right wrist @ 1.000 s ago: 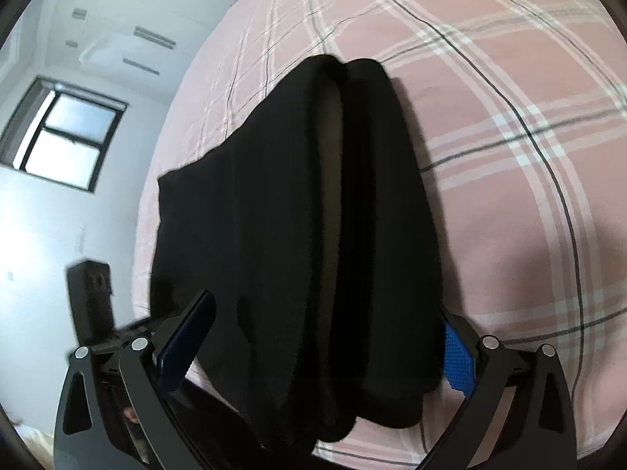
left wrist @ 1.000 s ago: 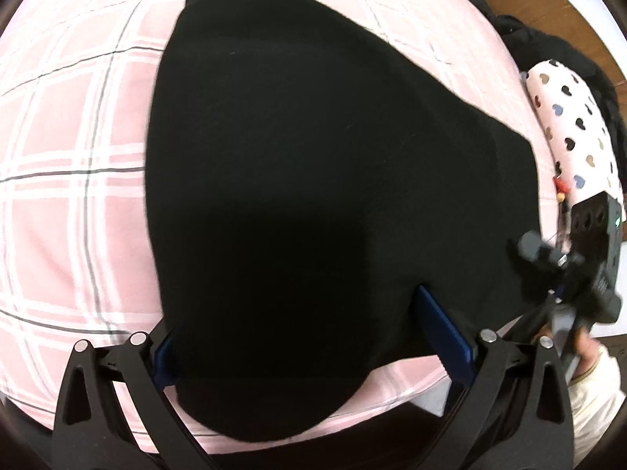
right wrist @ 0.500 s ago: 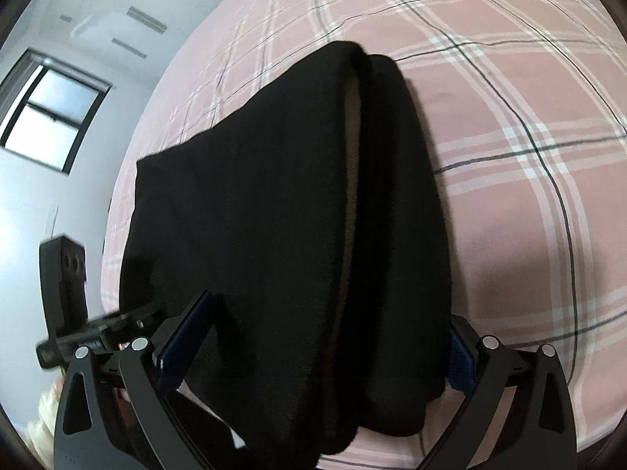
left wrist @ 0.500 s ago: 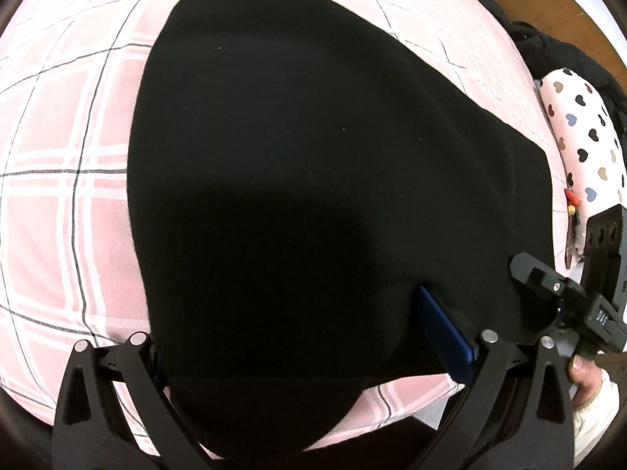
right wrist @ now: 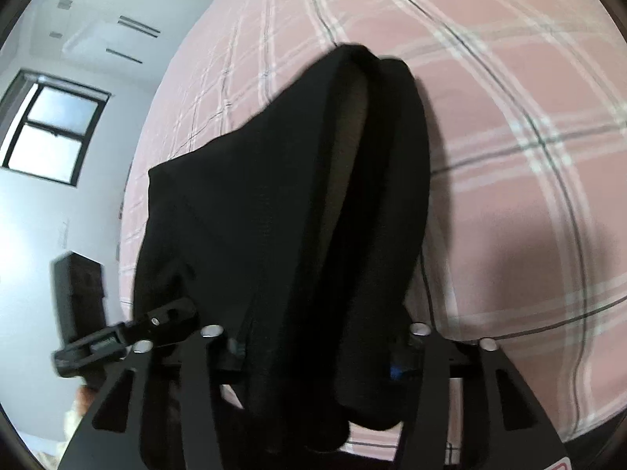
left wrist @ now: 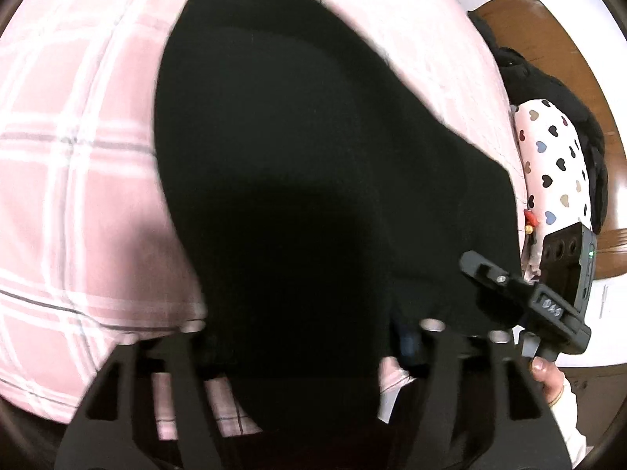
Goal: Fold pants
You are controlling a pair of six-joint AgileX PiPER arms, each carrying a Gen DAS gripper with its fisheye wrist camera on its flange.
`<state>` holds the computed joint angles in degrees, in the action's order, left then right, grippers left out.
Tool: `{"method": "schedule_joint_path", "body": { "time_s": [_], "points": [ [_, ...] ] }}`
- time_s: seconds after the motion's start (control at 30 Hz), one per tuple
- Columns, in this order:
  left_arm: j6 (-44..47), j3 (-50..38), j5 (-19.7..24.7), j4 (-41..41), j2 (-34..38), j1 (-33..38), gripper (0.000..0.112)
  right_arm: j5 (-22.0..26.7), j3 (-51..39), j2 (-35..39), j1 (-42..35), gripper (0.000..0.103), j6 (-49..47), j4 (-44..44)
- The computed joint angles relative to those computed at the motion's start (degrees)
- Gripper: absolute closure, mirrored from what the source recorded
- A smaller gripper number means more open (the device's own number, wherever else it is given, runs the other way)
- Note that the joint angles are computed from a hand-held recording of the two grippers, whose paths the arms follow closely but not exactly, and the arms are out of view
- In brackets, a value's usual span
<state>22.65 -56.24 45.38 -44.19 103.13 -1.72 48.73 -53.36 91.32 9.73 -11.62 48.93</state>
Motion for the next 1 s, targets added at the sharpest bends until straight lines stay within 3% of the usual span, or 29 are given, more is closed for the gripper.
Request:
{"method": "schedule_joint_path", "body": {
  "time_s": [0.07,0.13,0.17,0.27,0.37,0.67,0.83,1.0],
  "points": [
    [5.44,0.66,-0.14,-5.48,1.40,0.72,0.028,-0.65,1.06,0.80,-0.77,0.042,-2.61,3.29],
    [2.38,-0.21,-1.31,-3.55,1.38,-0.94,0.026,-2.01,1.04,0.35,0.15,0.049,-1.94,2.81],
    [-0.19,-0.80,-2.01,-1.38,1.13,-2.13,0.030,-2.17,1.08,-0.09,0.44,0.057,-2.02,2.71],
    [-0.69,0.01,-1.80,-0.97,-1.27,-1.53,0.064,-2.30,0.32,-2.32,2.08,0.063,1.21,0.39],
    [3.06,2.33,0.33,-5.21,-4.28,1.43,0.070,-1.16,-0.07,-4.54,3.04,0.064,3.13,-0.38],
    [-3.90,10.19,3.34,-1.37,-20.01,-1.03,0.071,6.26,6.58,-16.40,2.19,0.065,5.38,-0.09],
    [-7.74,13.97,7.73,1.70,-30.68,-0.72,0.071,9.79,8.44,-23.74,2.47,0.065,8.39,-1.73],
    [-13.14,11.52,13.42,5.83,-39.62,-1.08,0.072,13.82,4.67,-29.31,3.13,0.065,11.73,-4.10]
  ]
}}
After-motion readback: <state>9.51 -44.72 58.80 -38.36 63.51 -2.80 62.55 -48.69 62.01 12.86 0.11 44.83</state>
